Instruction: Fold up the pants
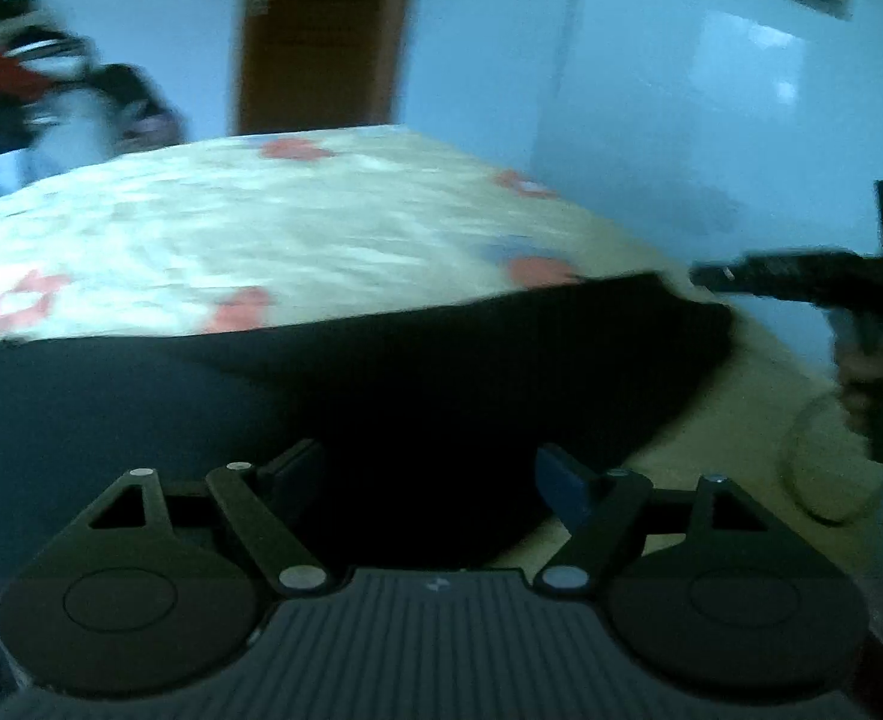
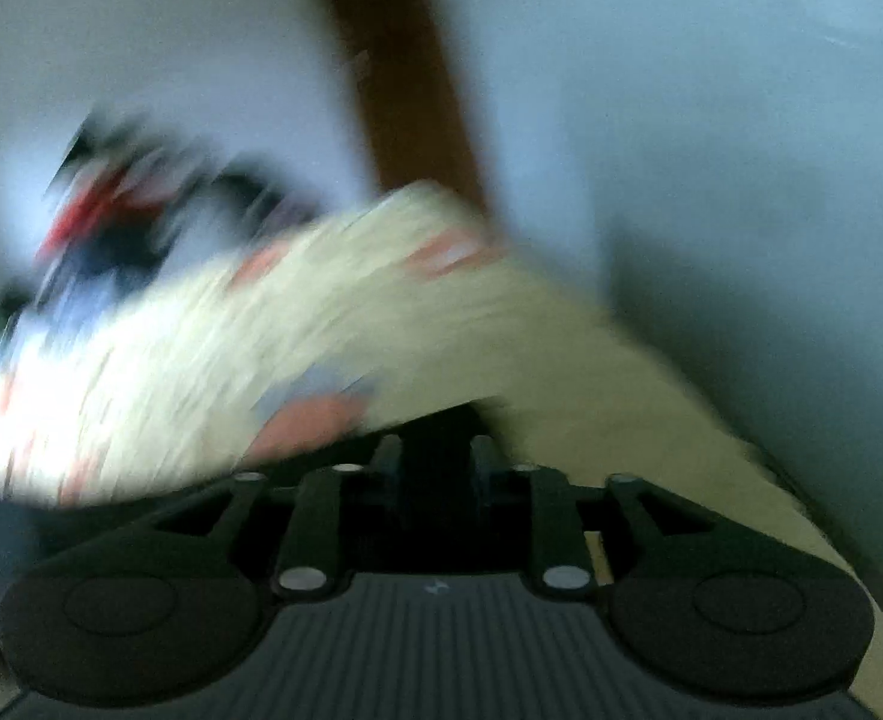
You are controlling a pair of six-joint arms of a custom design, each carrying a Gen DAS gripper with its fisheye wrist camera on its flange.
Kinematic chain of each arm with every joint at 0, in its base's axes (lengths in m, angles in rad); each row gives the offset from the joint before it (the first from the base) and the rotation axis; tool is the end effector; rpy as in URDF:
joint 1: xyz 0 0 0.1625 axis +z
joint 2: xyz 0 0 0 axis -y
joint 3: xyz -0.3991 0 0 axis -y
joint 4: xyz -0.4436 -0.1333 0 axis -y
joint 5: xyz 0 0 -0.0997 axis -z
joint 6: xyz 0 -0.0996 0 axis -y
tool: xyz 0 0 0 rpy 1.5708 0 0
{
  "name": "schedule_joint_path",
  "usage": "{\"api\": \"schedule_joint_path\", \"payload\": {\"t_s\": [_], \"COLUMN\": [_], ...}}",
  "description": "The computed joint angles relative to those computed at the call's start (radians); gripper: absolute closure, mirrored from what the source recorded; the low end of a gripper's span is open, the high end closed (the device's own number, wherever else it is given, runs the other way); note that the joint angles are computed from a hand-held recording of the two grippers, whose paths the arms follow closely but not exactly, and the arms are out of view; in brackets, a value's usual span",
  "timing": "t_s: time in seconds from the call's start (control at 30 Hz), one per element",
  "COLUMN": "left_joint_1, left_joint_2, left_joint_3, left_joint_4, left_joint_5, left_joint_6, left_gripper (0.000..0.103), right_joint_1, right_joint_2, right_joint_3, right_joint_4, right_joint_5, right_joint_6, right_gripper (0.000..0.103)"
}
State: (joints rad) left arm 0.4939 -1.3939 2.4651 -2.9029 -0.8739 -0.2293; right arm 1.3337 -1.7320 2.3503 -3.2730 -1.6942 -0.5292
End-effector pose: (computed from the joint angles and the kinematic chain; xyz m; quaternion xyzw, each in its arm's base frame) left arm -0.2576 -0.3627 0.1179 0.3427 0.8677 -0.3028 0.1946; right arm 0.0163 -0.4478 0.3412 0.0930 -0.8506 0.4578 0.2415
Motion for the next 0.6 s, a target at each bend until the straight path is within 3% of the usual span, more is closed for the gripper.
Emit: {"api": "schedule_joint_path", "payload": {"t_s": [0.07,0.1,0.13,0.2,0.27,0.37,0.53,0.6], "left_joint_1": [0.016,0.027,0.038,0.064,0.086,0.095,0.086,0.082], "left_joint_2": [-0.020,-0.033,-0.046,-0.068,-0.081,-0.110,-0.144,-0.132], "left_joint_3": [-0.001,-0.004,-0.006,-0.014,-0.022,-0.012,0.011,0.013], "left_joint_4": [0.047,0.085,0.115,0.178,0.228,0.252,0.258,0.230], "left_joint_5": [0.069,0.095,0.113,0.139,0.168,0.194,0.209,0.202], "left_joint_6": [-0.044,-0.075,-0.098,-0.143,-0.192,-0.218,-0.213,-0.194], "left_gripper": [0.023,0.023,0.023,0.023,0.023,0.023,0.023,0.023], "right_joint_1": [0.058,0.079,0.100,0.116,0.118,0.091,0.064,0.024], "right_joint_2": [0.069,0.107,0.165,0.234,0.298,0.318,0.199,0.109], "right_joint_3": [-0.071,-0.095,-0.127,-0.165,-0.224,-0.279,-0.174,-0.124], "right_joint_4": [0.147,0.182,0.191,0.136,0.100,0.122,-0.064,-0.041], "right_joint_5": [-0.081,-0.124,-0.182,-0.213,-0.237,-0.216,-0.151,-0.098], "right_joint_6": [-0.104,-0.149,-0.198,-0.254,-0.239,-0.145,-0.097,-0.034], "right_gripper": [0.054,0.053,0.053,0.038,0.026,0.023,0.022,0.022]}}
